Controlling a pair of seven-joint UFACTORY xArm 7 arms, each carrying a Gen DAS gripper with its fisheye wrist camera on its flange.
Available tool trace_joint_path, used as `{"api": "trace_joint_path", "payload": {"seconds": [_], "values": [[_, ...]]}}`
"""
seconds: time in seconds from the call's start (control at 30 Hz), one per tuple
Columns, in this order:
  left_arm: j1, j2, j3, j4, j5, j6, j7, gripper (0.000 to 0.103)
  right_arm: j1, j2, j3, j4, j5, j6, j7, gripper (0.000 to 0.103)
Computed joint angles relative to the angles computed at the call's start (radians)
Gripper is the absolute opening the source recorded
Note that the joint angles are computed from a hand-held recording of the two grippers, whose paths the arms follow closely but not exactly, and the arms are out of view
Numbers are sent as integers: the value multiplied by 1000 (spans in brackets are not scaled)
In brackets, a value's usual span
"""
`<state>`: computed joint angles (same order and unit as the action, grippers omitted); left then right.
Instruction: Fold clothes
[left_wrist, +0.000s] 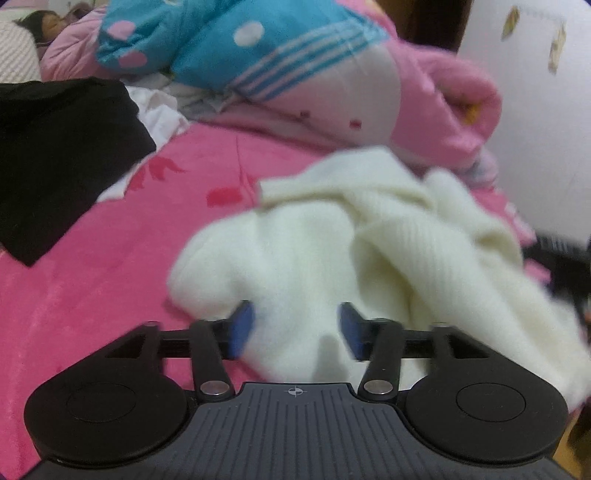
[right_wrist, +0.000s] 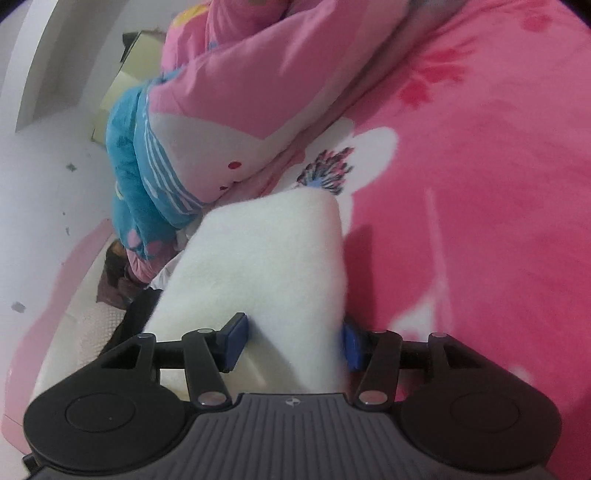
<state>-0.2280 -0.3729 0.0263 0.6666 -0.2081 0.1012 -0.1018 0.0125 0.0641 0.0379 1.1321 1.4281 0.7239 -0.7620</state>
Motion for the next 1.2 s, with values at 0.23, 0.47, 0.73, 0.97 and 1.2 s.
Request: {"api": "trace_joint_path", "payload": {"seconds": [0.23, 0.47, 0.73, 0.97, 1.2], "values": [[-82, 86, 114, 66, -67, -86, 13, 100, -43, -281, -108, -291, 36, 233, -95, 81], [184, 248, -100, 208, 235, 60, -270, 98, 28, -471, -107, -476, 5, 219, -200, 96], [189, 206, -141, 198, 483, 128, -431, 50, 141, -404, -37, -420, 118, 17, -312, 76], [44, 109, -100, 144, 250, 214, -211, 42, 111, -365, -97, -365, 147, 35, -302, 35], [-67, 55, -75, 71, 33, 154, -61, 46, 45, -162, -97, -174, 164, -12, -281, 40]]}}
